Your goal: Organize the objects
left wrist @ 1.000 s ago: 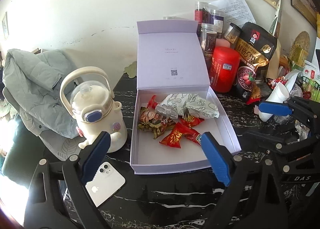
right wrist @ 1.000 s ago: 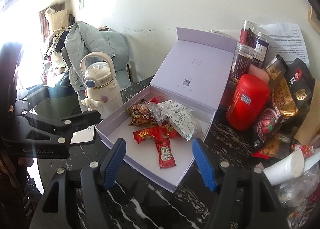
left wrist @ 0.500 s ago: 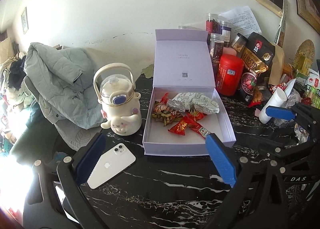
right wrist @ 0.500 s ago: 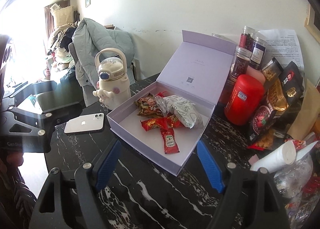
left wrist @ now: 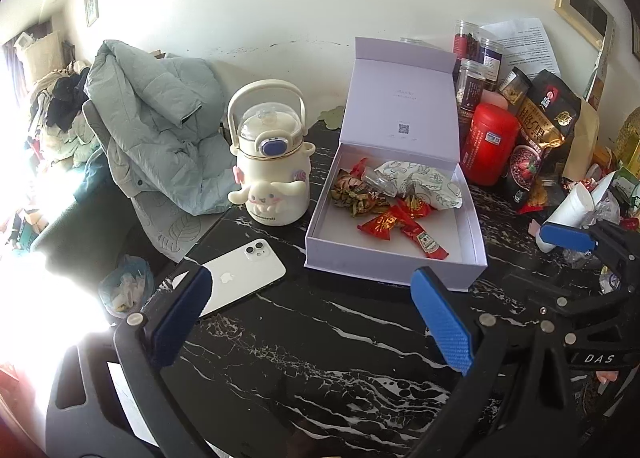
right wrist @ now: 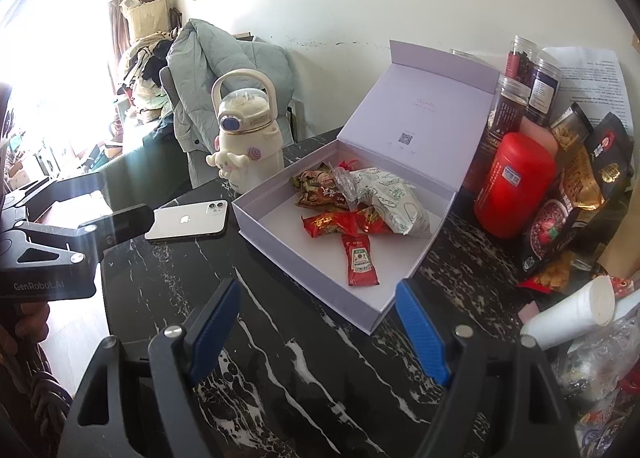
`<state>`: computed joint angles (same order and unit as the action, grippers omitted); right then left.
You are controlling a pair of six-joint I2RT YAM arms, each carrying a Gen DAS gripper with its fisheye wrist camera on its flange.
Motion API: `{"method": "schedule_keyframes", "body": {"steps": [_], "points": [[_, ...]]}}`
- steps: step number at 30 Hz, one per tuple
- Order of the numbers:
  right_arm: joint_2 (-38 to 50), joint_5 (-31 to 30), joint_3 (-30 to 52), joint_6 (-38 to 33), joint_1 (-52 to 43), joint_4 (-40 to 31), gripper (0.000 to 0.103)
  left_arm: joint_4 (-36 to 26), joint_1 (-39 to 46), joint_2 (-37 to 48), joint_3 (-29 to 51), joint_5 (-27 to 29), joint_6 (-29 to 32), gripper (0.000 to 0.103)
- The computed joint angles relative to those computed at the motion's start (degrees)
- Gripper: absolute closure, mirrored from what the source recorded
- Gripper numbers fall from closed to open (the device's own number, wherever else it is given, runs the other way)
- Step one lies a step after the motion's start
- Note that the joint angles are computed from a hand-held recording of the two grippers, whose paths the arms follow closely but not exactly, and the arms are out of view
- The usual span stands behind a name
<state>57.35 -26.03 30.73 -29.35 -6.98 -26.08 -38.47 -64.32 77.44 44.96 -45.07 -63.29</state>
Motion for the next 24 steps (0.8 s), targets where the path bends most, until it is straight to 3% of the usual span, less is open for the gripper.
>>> {"method": "schedule_keyframes", "body": {"steps": [6,24], "points": [[-0.19,0.12,0.09,-0.22,-0.16,-0.41,0.022,-2.14,-0.3,0.34,0.32,-0.08,-2.14,0.003],[0.25,1.37,-0.03,-0.3,-0.34,0.12,0.022,-1.05,-0.33,2.66,1.24,0.78,-0.12,0.003]]}}
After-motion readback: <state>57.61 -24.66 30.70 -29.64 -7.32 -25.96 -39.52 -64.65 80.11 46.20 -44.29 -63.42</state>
